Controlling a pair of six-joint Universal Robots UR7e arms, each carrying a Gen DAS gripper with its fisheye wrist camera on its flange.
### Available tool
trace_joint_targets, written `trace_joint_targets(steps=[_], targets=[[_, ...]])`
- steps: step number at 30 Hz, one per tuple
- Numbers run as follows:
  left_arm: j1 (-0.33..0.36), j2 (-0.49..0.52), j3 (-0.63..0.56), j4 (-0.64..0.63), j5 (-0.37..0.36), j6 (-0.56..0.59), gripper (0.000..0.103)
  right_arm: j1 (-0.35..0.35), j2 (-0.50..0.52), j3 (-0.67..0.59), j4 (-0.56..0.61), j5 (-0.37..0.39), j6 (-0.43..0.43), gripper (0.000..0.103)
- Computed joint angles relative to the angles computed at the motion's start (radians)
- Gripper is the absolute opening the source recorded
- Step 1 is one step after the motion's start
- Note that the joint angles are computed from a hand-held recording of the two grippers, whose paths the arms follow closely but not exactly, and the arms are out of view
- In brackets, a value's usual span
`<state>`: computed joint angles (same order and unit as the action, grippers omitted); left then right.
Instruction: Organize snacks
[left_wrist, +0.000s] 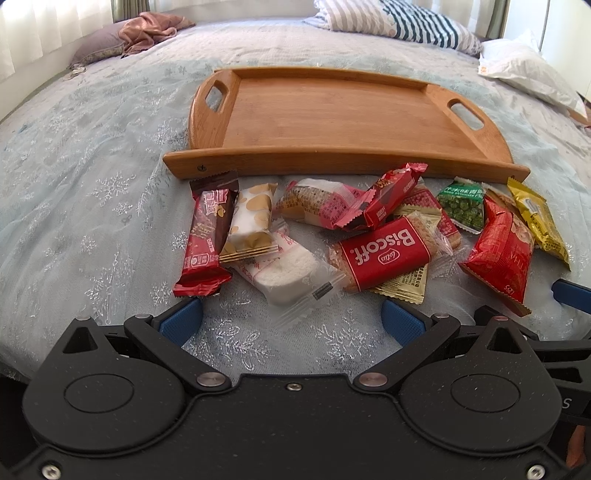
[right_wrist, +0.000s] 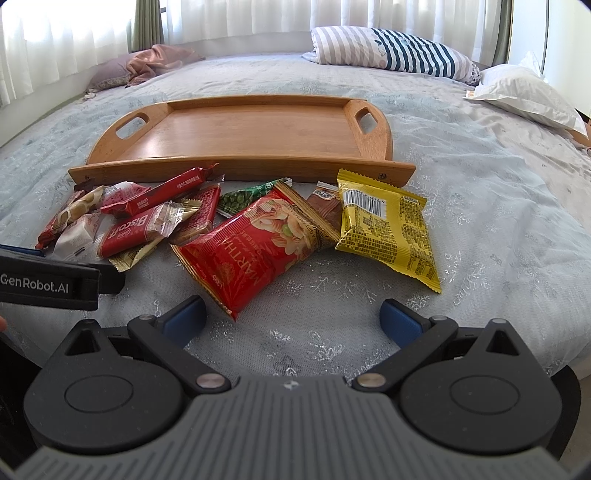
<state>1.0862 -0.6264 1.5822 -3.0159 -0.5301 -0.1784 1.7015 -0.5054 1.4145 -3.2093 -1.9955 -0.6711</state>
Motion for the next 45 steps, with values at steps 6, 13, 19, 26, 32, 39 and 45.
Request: trace_joint_targets(steps=[6, 13, 19, 26, 32, 39, 45], targets=[[0.0, 0.006, 0.046, -0.178, -0.023, 0.119, 0.103, -0.005, -0.013, 0.022, -0.004, 0.011, -0.027, 0.103], [-0.016, -0.054, 0.1, -0.194, -0.081, 0.127, 0.067, -0.037, -0.091, 0.082, -0.004, 0.155, 0.049, 0.095], [-0.031, -0.064, 0.104, -0.255, -0.191, 0.207, 0.043, -0.055, -0.105, 0.095, -0.134, 0.204, 0.09, 0.079], [-0.03, -0.026, 0.04, -0.245, -0.248, 0.274, 0.033, -0.059, -0.062, 0.004, -0.135, 0.12, 0.154, 0.059], [-0.013, 0.003, -0.004, -0.208, -0.218, 0.265, 0.056, -0.065, -0.038, -0.031, -0.138, 0.12, 0.126, 0.074], [-0.002, 0.022, -0.022, -0.23, -0.245, 0.249, 0.083, -0.069, -0.007, -0.064, -0.148, 0.117, 0.118, 0.082], [0.002, 0.049, -0.053, -0.231, -0.238, 0.236, 0.084, -0.068, 0.01, -0.088, -0.152, 0.108, 0.129, 0.083]])
